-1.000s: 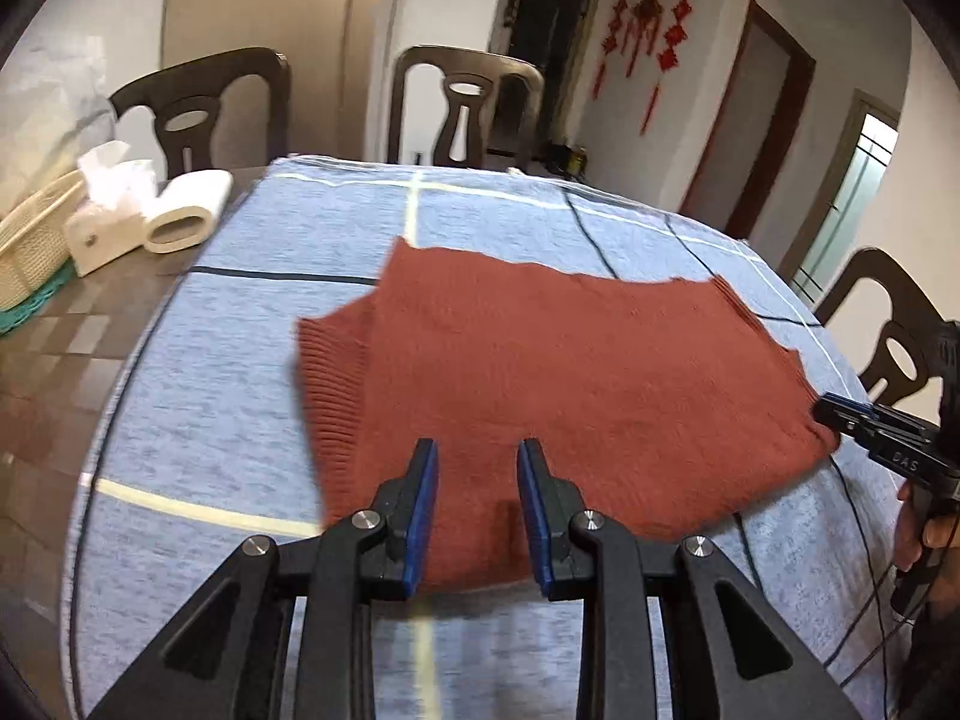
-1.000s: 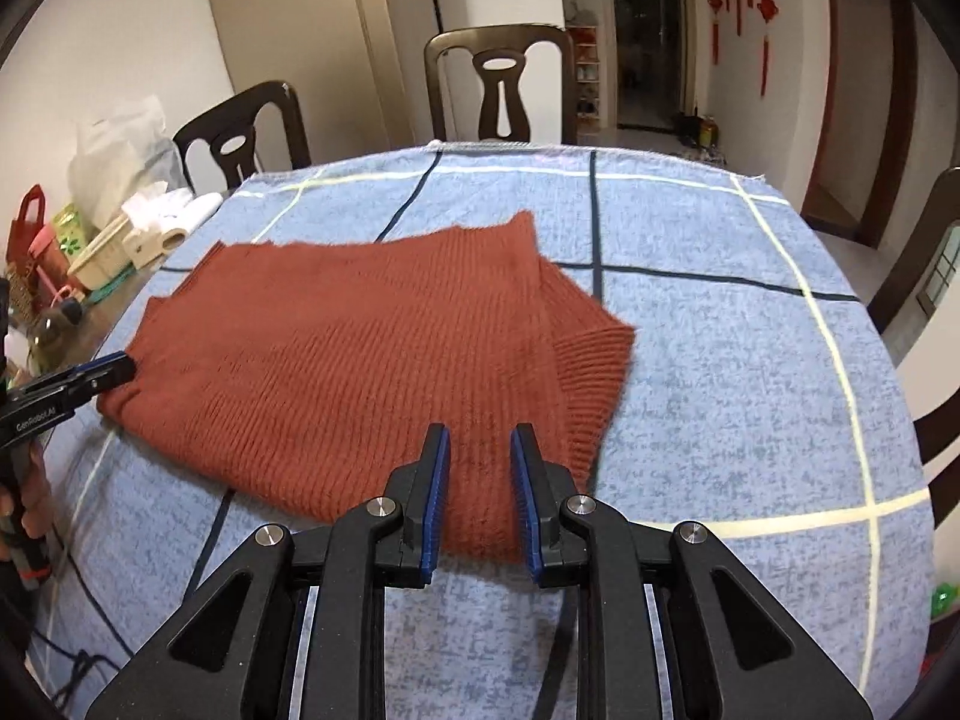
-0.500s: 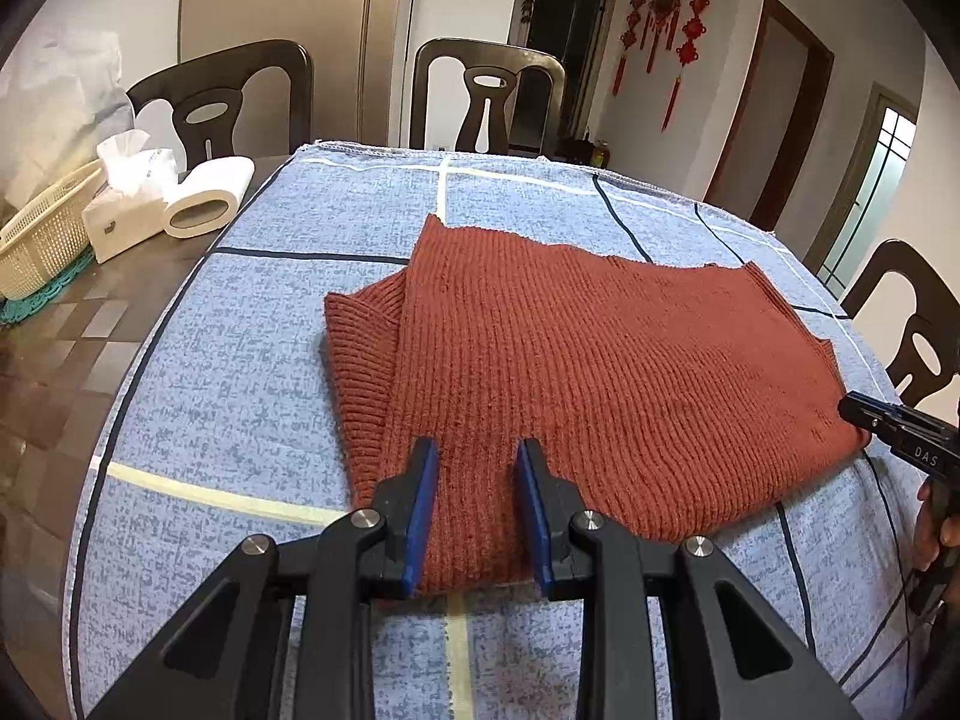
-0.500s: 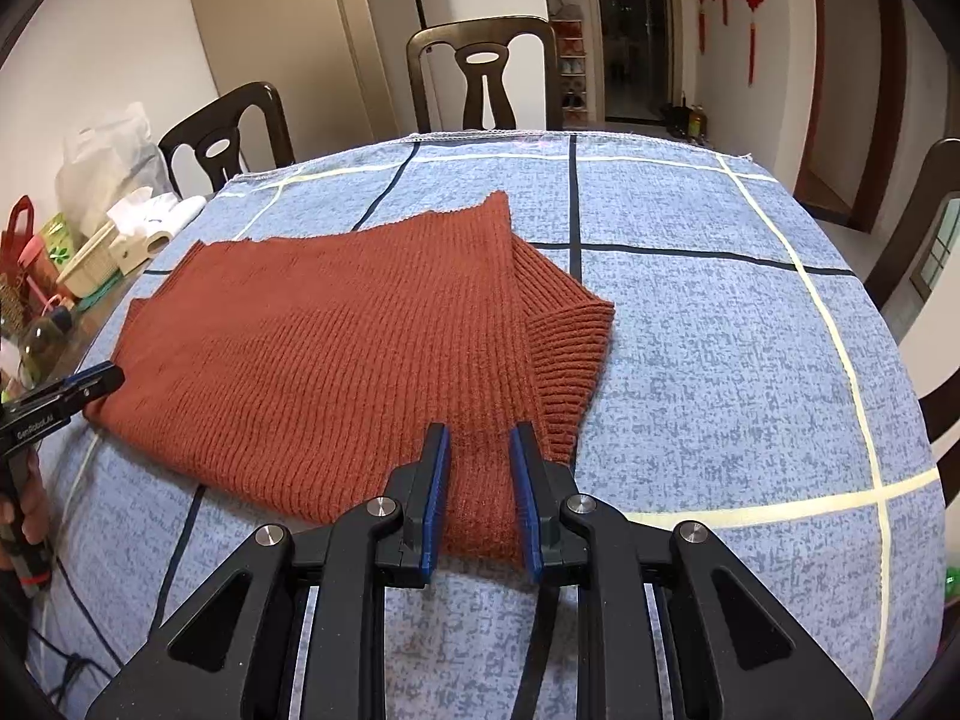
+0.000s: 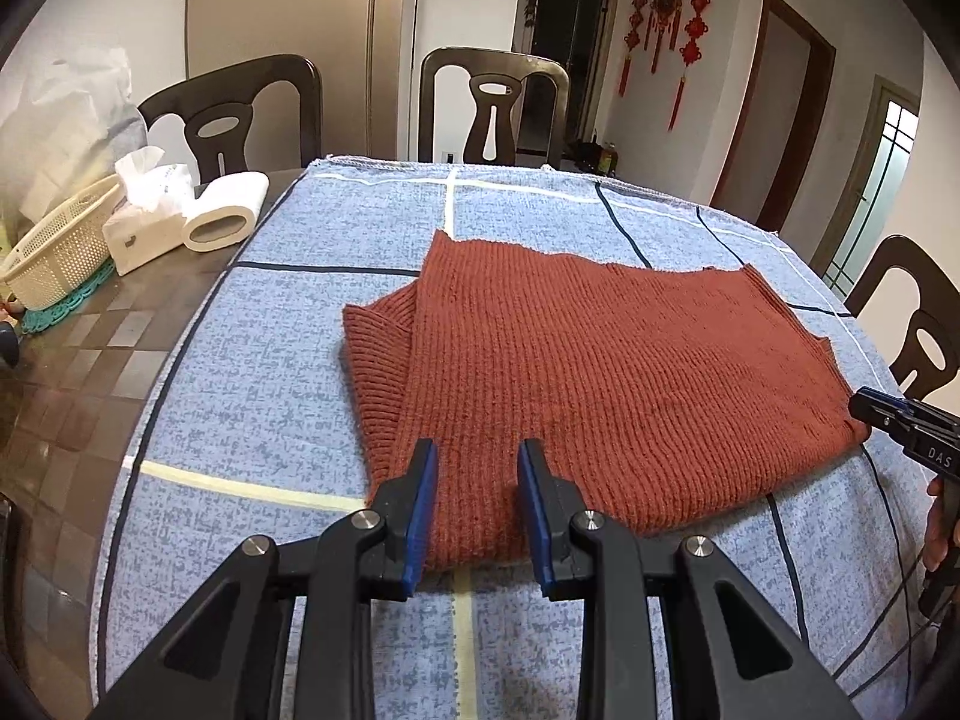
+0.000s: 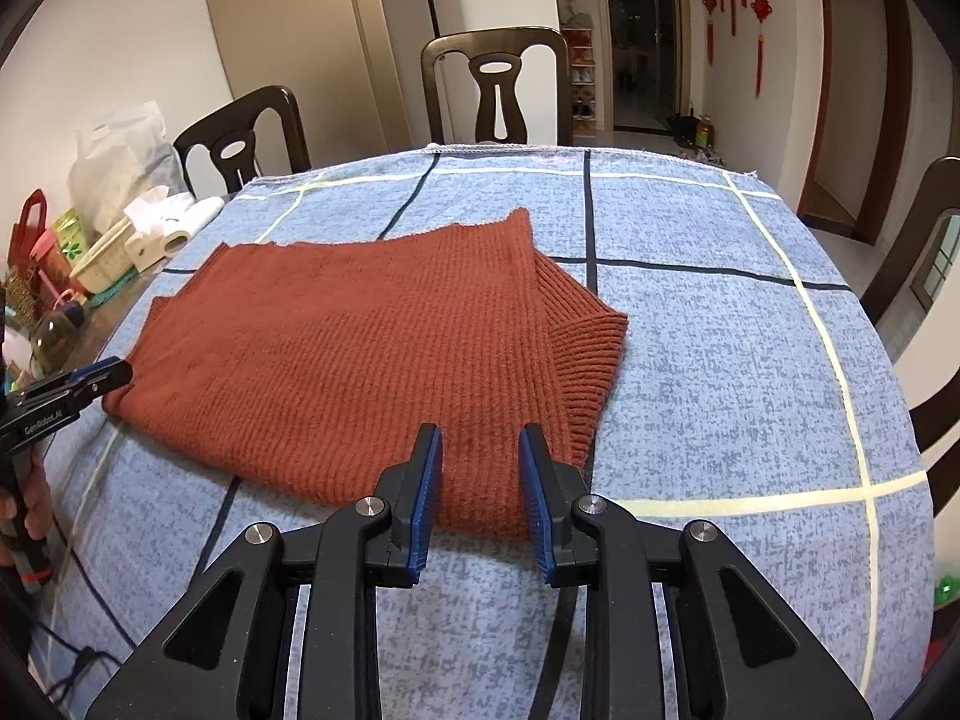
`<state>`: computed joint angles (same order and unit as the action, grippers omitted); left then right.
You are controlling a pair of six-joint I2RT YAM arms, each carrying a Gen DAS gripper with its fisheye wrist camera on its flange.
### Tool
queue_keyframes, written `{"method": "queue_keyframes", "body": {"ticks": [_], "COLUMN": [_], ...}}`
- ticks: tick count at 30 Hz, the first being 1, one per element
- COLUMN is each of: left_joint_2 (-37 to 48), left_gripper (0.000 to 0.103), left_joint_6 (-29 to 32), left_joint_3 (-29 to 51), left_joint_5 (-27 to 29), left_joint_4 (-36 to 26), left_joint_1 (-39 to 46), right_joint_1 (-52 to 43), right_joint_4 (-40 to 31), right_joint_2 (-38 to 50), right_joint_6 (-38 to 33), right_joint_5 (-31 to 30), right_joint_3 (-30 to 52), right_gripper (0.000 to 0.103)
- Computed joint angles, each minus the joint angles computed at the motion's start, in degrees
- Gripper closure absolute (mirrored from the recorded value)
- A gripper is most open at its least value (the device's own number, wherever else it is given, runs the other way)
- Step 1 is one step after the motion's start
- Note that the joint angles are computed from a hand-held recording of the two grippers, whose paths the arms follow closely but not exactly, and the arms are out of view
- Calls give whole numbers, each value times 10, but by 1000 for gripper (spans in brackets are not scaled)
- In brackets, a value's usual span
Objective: Fold small clothes
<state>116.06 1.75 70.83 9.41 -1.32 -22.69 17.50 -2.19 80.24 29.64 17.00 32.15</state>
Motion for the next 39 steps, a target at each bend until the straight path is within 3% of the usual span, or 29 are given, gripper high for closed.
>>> {"method": "queue_keyframes", "body": {"ticks": [7,21,27,38,39], "left_joint_2": [15,188,180,170,158], "left_gripper": [73,73,73,73,73], "left_joint_6": [-1,-16,-14,4,2], "left_joint_3": [37,293,261,267,252], "left_joint_5": [-9,-2,11,-18,-13], "left_joint_4": [-14,-133,-93,-116,-111], "left_joint_1": [-2,-8,-5,-12,-9], "right_joint_1": [-12,-120,-149,-120,-116], "right_joint_4": [10,46,98,21,20], "right_joint_2": [17,143,146,156,143], "right_joint_6": [-12,-8,0,-25,-25], "right_joint_5": [-21,-101,-112,-52,-46], "right_joint_3": [22,106,73,122,115], "right_gripper": [76,76,77,76,72]}}
